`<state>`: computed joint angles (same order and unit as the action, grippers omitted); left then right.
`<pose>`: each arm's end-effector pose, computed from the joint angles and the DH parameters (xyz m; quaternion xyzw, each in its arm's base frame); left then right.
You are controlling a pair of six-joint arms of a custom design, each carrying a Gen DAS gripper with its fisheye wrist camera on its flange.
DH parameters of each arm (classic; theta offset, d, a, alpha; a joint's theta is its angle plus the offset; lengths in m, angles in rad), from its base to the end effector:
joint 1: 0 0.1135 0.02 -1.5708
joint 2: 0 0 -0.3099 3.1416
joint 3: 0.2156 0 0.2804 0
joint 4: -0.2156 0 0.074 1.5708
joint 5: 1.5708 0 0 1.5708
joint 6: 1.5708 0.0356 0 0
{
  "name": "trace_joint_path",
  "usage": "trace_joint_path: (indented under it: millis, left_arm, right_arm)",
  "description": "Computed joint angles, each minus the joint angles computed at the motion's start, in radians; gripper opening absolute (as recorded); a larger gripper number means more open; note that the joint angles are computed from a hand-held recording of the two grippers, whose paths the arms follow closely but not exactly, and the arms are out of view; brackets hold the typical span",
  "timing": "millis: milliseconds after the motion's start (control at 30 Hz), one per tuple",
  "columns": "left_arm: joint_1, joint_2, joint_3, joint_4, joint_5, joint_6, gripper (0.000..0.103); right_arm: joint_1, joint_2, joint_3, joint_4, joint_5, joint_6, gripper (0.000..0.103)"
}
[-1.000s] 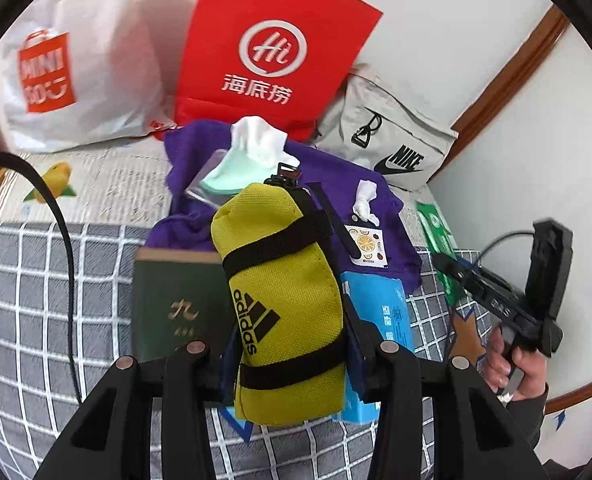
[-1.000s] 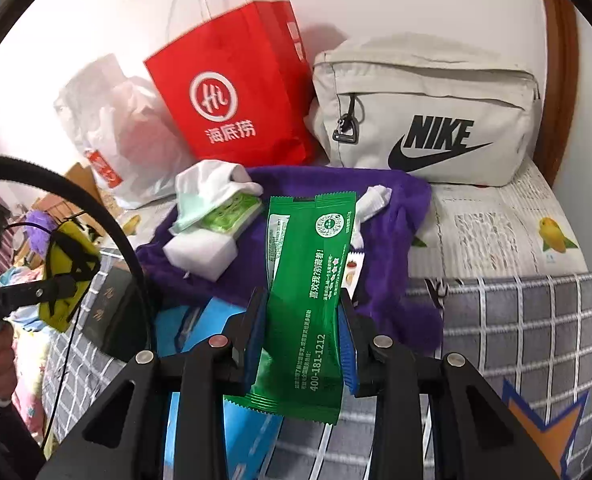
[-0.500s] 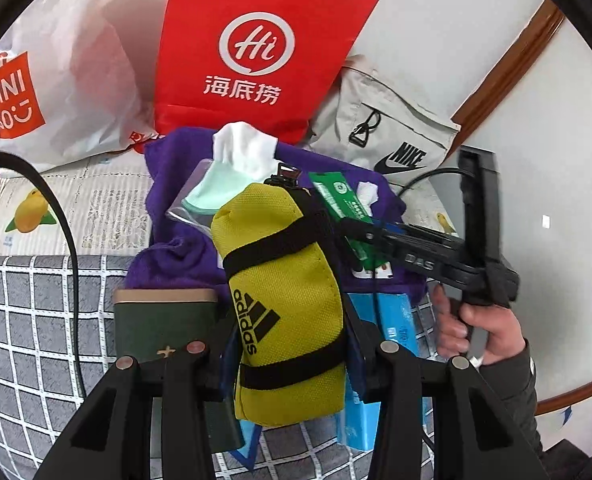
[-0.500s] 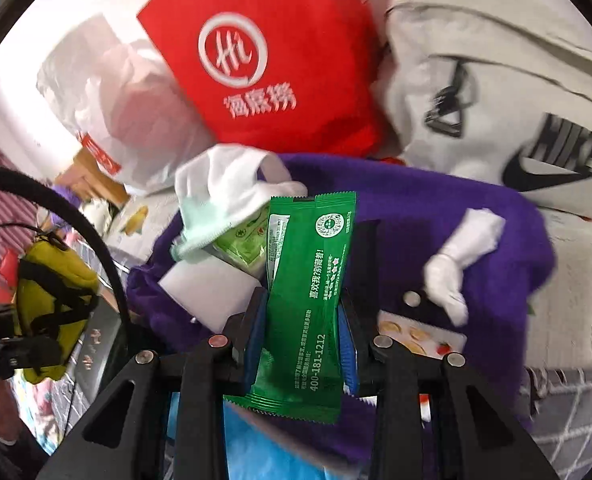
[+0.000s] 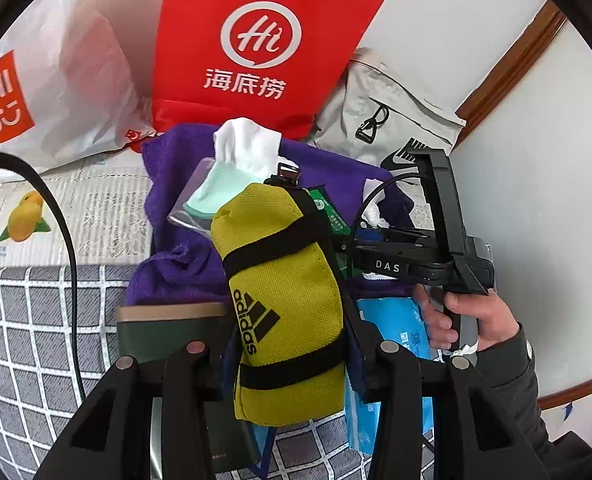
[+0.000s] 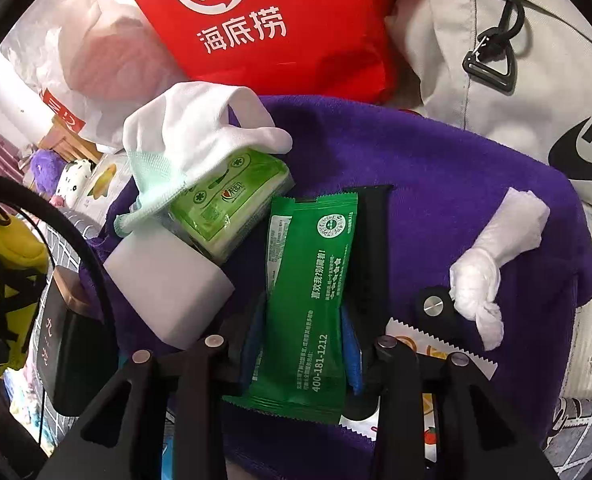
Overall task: Organize soft objects
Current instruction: 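Carry the yellow bag and green packet over the purple towel with both tools, then lower the green packet onto the purple towel and open the right tool, then lower the yellow adidas bag onto the purple towel and open the left tool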
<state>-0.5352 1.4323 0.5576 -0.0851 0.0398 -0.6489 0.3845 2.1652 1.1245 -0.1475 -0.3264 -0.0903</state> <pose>0.2244 -0.1347 0.1590 -0.0482 0.9523 -0.1836 0.2389 0.3888 0.1696 0.0643 -0.2578 0.9343 0.1853 0.1622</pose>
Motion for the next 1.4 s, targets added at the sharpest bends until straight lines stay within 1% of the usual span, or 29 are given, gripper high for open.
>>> trace_joint_path:
  millis: [167, 233, 367, 500, 633, 700, 800, 933, 967, 1100, 1200, 1233, 1267, 1400]
  left_arm:
    - [0.009, 0.059, 0.051, -0.01, 0.014, 0.03, 0.041]
    - [0.013, 0.088, 0.078, -0.013, 0.026, 0.043, 0.041]
    - [0.011, 0.164, 0.156, -0.033, 0.044, 0.072, 0.041]
    - [-0.009, 0.247, 0.248, -0.054, 0.071, 0.095, 0.041]
    - [-0.05, 0.352, 0.378, -0.124, 0.036, 0.136, 0.041]
    - [-0.058, 0.394, 0.42, -0.141, 0.031, 0.156, 0.041]
    - [-0.061, 0.465, 0.491, -0.177, 0.034, 0.173, 0.041]
    - [-0.081, 0.554, 0.584, -0.253, -0.02, 0.199, 0.042]
    - [-0.086, 0.58, 0.61, -0.275, -0.031, 0.2, 0.045]
    - [-0.102, 0.64, 0.668, -0.319, -0.061, 0.211, 0.049]
    - [-0.11, 0.663, 0.699, -0.341, -0.084, 0.221, 0.065]
    - [-0.11, 0.661, 0.699, -0.332, -0.084, 0.221, 0.074]
    - [-0.106, 0.653, 0.692, -0.322, -0.081, 0.216, 0.077]
    - [-0.087, 0.625, 0.691, -0.342, -0.072, 0.186, 0.077]
  right_arm:
    - [-0.014, 0.002, -0.001, -0.005, -0.032, -0.007, 0.04]
    - [-0.027, -0.004, -0.006, -0.002, -0.045, 0.0, 0.045]
    - [-0.064, -0.042, -0.036, 0.02, -0.05, 0.006, 0.045]
    - [-0.132, -0.164, -0.157, 0.096, -0.044, 0.033, 0.045]
    - [-0.208, -0.309, -0.294, 0.132, -0.018, 0.017, 0.045]
    - [-0.235, -0.386, -0.362, 0.141, -0.002, 0.004, 0.045]
    - [-0.283, -0.501, -0.48, 0.165, -0.016, -0.016, 0.045]
    - [-0.326, -0.595, -0.573, 0.16, -0.027, -0.048, 0.045]
    - [-0.341, -0.614, -0.594, 0.157, -0.038, -0.057, 0.045]
    - [-0.364, -0.665, -0.645, 0.141, -0.054, -0.082, 0.045]
    - [-0.375, -0.674, -0.668, 0.141, -0.07, -0.089, 0.045]
    - [-0.378, -0.675, -0.671, 0.14, -0.074, -0.088, 0.045]
    - [-0.379, -0.675, -0.674, 0.14, -0.077, -0.085, 0.045]
    - [-0.376, -0.685, -0.688, 0.138, -0.088, -0.085, 0.045]
